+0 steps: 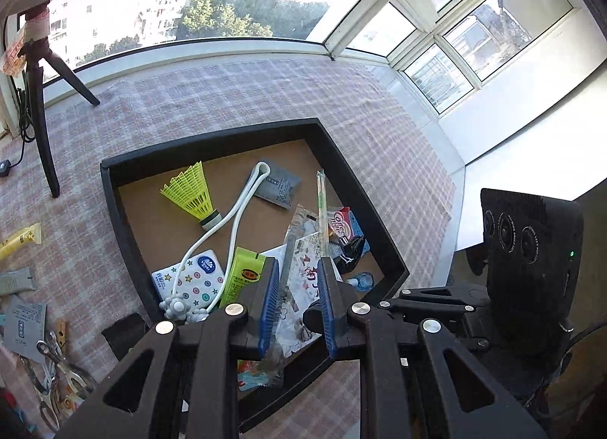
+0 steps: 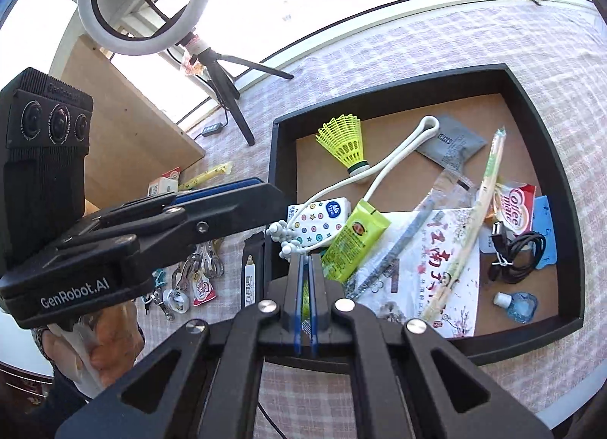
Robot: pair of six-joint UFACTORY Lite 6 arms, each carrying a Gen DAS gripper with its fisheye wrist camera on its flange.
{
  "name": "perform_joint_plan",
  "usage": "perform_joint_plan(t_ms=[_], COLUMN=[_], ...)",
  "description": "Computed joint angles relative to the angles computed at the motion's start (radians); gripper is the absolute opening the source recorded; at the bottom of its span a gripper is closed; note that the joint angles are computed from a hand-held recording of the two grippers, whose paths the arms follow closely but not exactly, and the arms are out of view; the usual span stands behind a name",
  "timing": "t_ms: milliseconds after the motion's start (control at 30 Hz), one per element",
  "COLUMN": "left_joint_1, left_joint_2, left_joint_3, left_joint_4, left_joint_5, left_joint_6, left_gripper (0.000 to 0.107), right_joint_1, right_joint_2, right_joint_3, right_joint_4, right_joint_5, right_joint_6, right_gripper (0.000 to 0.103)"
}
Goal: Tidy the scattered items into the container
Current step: 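Carry the black packet to the tray rim and release it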
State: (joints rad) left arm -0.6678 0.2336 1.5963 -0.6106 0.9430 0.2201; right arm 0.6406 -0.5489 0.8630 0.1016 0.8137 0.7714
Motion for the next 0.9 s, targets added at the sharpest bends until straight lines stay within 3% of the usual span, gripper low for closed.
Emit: perform_joint_plan(t_ms=[100, 267, 400, 533, 733, 900], left_joint_1=[0.015, 0.145, 0.297, 0.457, 0.679, 0.898], left_joint_2=[-0.061, -0.24, -0.369, -0.467, -0.575, -0.549], left_joint_3=[-0.045, -0.288, -0.476, -0.63, -0.811, -0.858], left_joint_4=[0.049, 0.096, 0.109, 0.092, 0.093, 0.079], left_joint_5=[0.006, 0.0, 0.01, 0.024, 0.034, 0.037], left_joint_6=[0.014, 0.071, 0.137, 0.225, 0.36, 0.495], left_gripper=[0.032, 0.035, 0.041, 0.046, 0.046, 0.046], right_joint_1=[-0.021, 0.093, 0.229, 0.329, 0.408, 0.416], right_joint_2=[-0.099, -0.056, 0.082, 0.258, 0.527, 0.757], right_joint_3=[-0.051, -0.027, 0.042, 0.13, 0.292, 0.497], right_joint_4=[-0.009, -0.096, -0.169, -0.195, -0.181, -0.143], right_joint_5=[0.048, 0.05, 0.011, -0.051, -0.113, -0.13], right_joint_6=[0.001, 0.089, 0.173, 0.203, 0.185, 0.13], right_gripper=[0.005, 0.005, 0.01, 0.023, 0.024, 0.024])
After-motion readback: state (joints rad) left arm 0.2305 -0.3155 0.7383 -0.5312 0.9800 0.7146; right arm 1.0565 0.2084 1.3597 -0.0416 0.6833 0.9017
